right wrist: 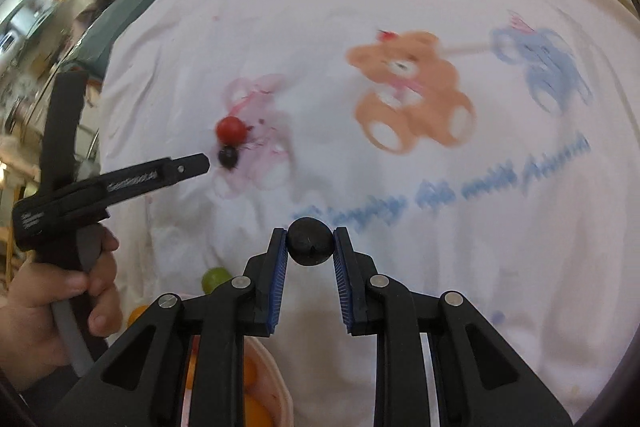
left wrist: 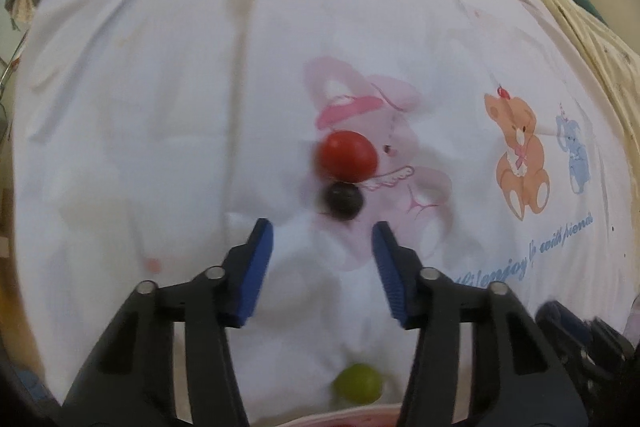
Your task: Organize fruits
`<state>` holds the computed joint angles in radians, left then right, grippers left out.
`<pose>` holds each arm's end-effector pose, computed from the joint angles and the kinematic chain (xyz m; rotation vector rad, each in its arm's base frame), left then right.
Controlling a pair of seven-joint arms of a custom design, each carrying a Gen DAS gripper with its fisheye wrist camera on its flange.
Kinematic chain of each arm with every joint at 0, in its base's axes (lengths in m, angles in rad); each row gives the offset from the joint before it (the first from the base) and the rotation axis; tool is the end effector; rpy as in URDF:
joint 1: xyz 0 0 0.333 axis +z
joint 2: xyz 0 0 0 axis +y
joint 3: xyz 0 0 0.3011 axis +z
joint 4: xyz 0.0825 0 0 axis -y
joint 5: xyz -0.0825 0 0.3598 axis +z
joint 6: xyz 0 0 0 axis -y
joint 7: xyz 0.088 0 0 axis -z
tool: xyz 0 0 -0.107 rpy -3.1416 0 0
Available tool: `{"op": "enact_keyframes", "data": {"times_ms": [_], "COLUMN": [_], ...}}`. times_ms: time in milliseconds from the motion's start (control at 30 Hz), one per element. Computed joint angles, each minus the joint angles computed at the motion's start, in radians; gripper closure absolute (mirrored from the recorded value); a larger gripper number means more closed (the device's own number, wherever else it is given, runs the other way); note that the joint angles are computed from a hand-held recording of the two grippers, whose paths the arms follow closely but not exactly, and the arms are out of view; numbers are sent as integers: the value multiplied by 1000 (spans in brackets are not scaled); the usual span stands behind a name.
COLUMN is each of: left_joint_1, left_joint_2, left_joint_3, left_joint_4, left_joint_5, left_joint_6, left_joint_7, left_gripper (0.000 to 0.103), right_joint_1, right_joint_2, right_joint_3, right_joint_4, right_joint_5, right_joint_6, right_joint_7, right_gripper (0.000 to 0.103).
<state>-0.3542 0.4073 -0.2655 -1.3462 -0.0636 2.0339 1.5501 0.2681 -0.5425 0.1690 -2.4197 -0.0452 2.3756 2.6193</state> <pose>0.5672 -0.3675 0.5222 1.5173 -2.6870 0.5212 0.3709 0.1826 0.5483 -1.2501 2.3378 -0.2038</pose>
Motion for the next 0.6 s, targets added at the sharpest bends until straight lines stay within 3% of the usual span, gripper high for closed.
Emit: {"op": "enact_keyframes", "data": {"times_ms": [200, 300, 400, 600], "left_joint_1": [-35, -57, -45, -13], "left_joint_2": [42, 77, 91, 38], "left_joint_3": [-1, 9, 5, -6], "left_joint_4": [27, 74, 98, 37], "left_joint_5": [30, 68, 36, -3], "left_joint_6": [25, -24, -58, -5], "left_joint_7": [-19, -37, -57, -14], "left_gripper": [64, 90, 98, 99], "right_joint_1": [-29, -30, -31, -33], "right_joint_2": [-67, -78, -71, -70], "right_joint_3": [-8, -16, -14, -3], "right_joint_4": [-47, -67, -65, -50], "right_joint_5": [-7, 4, 7, -1], "right_joint_6": [-22, 1, 18, 25], "right_joint_7": [32, 31, 28, 24], "right_gripper": [79, 79, 79, 79]}}
